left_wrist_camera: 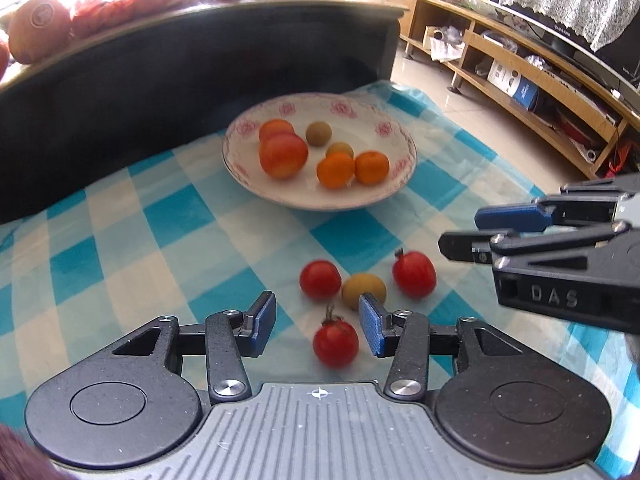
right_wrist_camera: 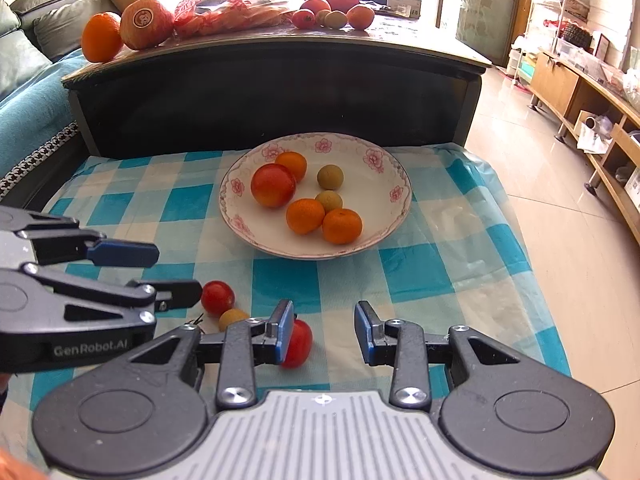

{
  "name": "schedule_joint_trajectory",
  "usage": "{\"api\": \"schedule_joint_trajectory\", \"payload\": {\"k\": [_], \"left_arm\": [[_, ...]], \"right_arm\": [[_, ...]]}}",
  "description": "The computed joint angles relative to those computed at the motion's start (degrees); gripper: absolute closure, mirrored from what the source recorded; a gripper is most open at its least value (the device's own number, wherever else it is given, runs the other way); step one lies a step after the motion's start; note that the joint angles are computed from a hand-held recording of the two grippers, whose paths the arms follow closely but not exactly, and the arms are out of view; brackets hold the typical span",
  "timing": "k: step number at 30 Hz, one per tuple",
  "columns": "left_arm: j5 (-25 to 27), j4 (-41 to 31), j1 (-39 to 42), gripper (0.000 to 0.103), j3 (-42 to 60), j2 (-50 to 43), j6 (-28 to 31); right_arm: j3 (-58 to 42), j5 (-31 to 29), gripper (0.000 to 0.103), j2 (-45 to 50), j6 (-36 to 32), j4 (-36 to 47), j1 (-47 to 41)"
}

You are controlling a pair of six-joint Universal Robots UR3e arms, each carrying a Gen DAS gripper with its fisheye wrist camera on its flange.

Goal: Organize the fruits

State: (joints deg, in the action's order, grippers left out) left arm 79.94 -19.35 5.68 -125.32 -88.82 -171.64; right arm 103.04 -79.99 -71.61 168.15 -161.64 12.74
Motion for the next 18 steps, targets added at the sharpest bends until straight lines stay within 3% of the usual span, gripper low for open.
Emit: {"api": "schedule_joint_trajectory", "payload": {"k": [14,18], "left_arm": [[2.31,4.77,-2.8,0.053,-1.11,-5.18,-1.39],[2.09,5.83,-2.72,0.064,-1.76,-5.13,-1.51]], "right_arm": [[2.62,1.95,0.066,-1.42,-0.32,0.25,-1.6],[1.76,1.94,0.066,-0.32,-0.21,0.73,-1.68]]}}
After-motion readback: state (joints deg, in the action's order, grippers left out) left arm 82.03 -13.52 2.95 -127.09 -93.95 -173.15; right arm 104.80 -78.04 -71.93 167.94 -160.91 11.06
